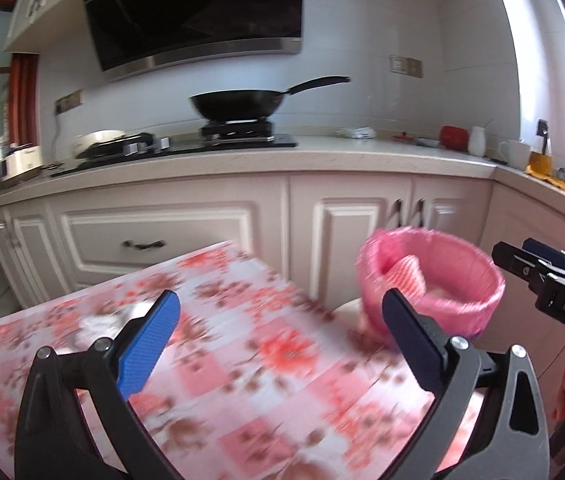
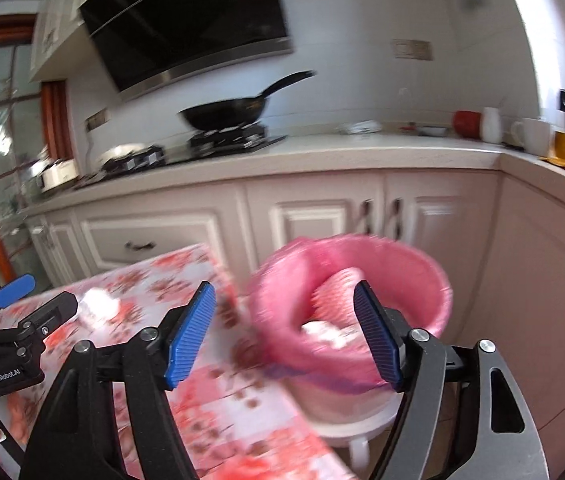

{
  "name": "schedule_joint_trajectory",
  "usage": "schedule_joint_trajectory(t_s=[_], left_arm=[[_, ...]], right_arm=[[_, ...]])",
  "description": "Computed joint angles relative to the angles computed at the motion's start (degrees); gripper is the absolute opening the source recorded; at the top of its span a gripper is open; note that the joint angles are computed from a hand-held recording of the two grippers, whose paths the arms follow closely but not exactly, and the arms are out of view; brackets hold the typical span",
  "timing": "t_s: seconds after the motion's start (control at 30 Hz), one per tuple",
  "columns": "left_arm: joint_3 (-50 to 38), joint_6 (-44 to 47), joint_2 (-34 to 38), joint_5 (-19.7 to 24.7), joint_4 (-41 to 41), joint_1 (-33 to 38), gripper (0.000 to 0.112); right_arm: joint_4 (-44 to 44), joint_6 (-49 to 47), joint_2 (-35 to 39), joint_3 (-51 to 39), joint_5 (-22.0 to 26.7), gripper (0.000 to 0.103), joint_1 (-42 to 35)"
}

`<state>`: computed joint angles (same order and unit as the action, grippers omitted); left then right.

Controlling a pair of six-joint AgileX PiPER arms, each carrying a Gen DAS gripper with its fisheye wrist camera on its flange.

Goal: Collect trash
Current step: 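Move both tools back over the table toward the wet-wipe packet and tissues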

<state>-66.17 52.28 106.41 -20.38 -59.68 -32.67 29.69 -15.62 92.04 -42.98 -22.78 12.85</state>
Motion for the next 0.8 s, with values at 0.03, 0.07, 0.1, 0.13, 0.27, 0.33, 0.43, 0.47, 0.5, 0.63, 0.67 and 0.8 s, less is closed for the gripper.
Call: schedule_joint_trajectory(t_s=[0.03, 0.07, 0.1, 0.13, 0.27, 0.33, 0.43, 0.47, 0.5, 0.63, 0.67, 0.8], left_arm=[[2.6, -1.3, -1.5, -0.8, 0.9, 0.6, 0.098], [4.4, -2.4, -2.5, -1.3, 1.6, 1.2, 0.098], [6.8, -4.1, -3.9, -1.6, 2.6, 2.1, 0.098], [8.8, -5.8, -5.1, -1.7, 3.6, 3.2, 0.098], [14.3, -10.2, -8.3, -1.4, 4.9, 8.0, 0.098], [16.6, -12.7, -9.5, -1.1, 6.2, 10.8, 0.098], [19.2, -16.8, -10.7, -0.6, 8.8, 15.1, 0.098], [20.2, -18.9, -11.1, -0.6, 10.7, 16.4, 0.098], [21.1, -20.7, -11.3, -0.5, 12.4, 18.0, 0.098], [22.2, -23.5, -10.7, 0.8, 15.0, 22.7, 0.098], [22.3, -24.6, -10.3, 1.1, 16.1, 23.9, 0.098], [22.1, -25.2, -8.5, 2.0, 17.5, 27.8, 0.098]], right_arm=[[1.6, -1.6, 0.2, -0.3, 0.3, 0.070, 1.3], [2.6, -2.5, 0.6, -0.8, 0.9, 0.070, 2.4], [3.8, -3.5, 0.9, -1.2, 1.3, 0.070, 3.6], [5.7, -5.1, 1.5, -1.7, 1.6, 0.071, 5.1], [12.1, -10.8, 4.1, -4.6, 2.5, 0.071, 10.5], [15.0, -13.5, 5.6, -6.4, 3.2, 0.071, 12.9], [20.0, -18.9, 7.9, -9.2, 3.9, 0.071, 16.2], [21.8, -20.9, 8.8, -10.4, 4.3, 0.071, 17.4], [22.8, -22.2, 9.4, -11.1, 4.6, 0.071, 18.0], [29.6, -29.8, 13.0, -15.5, 6.5, 0.071, 20.9], [30.7, -30.8, 13.7, -16.3, 7.0, 0.071, 21.2], [37.7, -38.3, 17.3, -20.5, 9.2, 0.071, 22.6]])
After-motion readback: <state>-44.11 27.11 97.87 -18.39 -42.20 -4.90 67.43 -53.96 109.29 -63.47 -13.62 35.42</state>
